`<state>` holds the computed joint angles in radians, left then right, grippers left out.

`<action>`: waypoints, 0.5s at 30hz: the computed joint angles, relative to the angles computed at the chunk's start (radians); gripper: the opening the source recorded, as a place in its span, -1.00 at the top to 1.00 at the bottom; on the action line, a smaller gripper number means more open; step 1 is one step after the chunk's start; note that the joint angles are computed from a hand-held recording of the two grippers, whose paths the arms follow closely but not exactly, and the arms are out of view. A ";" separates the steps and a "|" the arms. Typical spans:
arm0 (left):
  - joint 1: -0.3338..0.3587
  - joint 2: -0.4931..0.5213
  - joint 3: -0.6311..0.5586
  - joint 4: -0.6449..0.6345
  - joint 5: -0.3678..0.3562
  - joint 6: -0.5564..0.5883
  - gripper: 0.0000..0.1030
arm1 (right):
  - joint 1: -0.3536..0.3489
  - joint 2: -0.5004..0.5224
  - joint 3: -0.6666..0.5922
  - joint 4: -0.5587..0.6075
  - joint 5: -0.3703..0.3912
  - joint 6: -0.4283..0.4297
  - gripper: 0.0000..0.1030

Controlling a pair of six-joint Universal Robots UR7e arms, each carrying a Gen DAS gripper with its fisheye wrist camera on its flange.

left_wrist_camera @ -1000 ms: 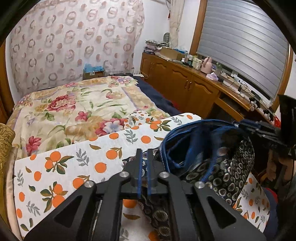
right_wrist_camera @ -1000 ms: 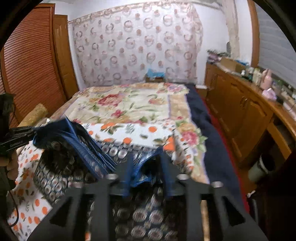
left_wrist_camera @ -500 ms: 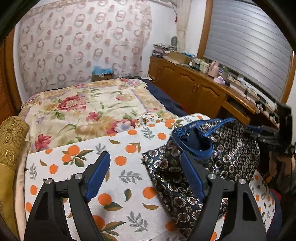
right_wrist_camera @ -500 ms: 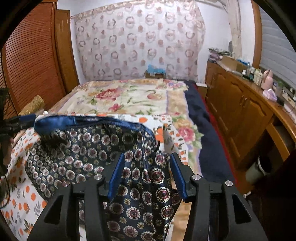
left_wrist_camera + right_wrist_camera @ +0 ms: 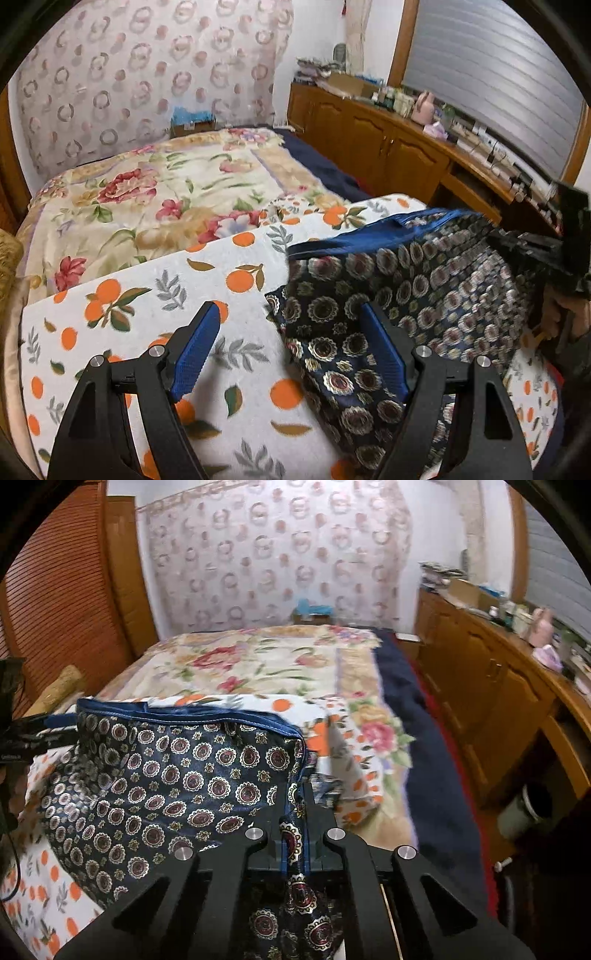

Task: Fold small clothes
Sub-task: 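Lift the folded robe with both grippers and carry it toward the wardrobe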

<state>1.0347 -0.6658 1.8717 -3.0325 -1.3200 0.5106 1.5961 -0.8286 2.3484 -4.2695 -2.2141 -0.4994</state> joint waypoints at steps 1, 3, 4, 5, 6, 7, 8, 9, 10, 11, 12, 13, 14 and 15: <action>-0.001 0.009 -0.009 0.010 0.011 0.001 -0.54 | 0.000 -0.001 -0.001 -0.002 -0.004 0.002 0.91; 0.000 0.022 -0.026 0.038 0.017 -0.004 -0.54 | 0.002 -0.006 0.003 0.007 -0.007 0.003 0.91; 0.001 0.026 -0.033 0.055 0.015 -0.007 -0.54 | 0.004 -0.004 0.000 0.006 -0.012 -0.005 0.91; 0.002 0.028 -0.039 0.069 0.015 -0.011 -0.54 | 0.009 -0.002 -0.003 0.007 -0.026 -0.011 0.91; 0.004 0.030 -0.044 0.083 0.012 -0.015 -0.54 | 0.016 0.007 -0.007 0.005 -0.038 -0.011 0.91; 0.006 0.032 -0.050 0.098 0.005 -0.019 -0.54 | 0.020 0.009 -0.008 0.008 -0.043 -0.010 0.91; 0.007 0.034 -0.055 0.110 -0.001 -0.021 -0.54 | 0.020 0.007 -0.006 0.011 -0.043 -0.008 0.91; 0.010 0.036 -0.065 0.128 -0.013 -0.023 -0.51 | 0.026 0.009 -0.003 0.009 -0.045 -0.006 0.91; 0.012 0.038 -0.072 0.141 -0.024 -0.026 -0.41 | 0.026 0.010 -0.002 0.007 -0.040 -0.005 0.91; 0.013 0.041 -0.078 0.149 -0.031 -0.028 -0.39 | 0.023 0.010 -0.002 0.005 -0.034 -0.004 0.91; 0.014 0.044 -0.083 0.146 -0.036 -0.024 -0.34 | 0.023 0.009 0.000 0.003 -0.030 -0.003 0.91; 0.015 0.046 -0.086 0.153 -0.044 -0.020 -0.28 | 0.019 0.010 0.002 -0.001 -0.024 -0.005 0.91; 0.014 0.048 -0.087 0.152 -0.047 -0.008 -0.24 | 0.017 0.010 0.004 -0.008 -0.017 -0.006 0.91; 0.011 0.051 -0.090 0.152 -0.044 -0.001 -0.20 | 0.015 0.010 0.008 -0.018 -0.010 -0.008 0.91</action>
<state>1.0458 -0.6146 1.7817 -2.8800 -1.3636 0.5101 1.6110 -0.8182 2.3564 -4.2878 -2.2245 -0.5076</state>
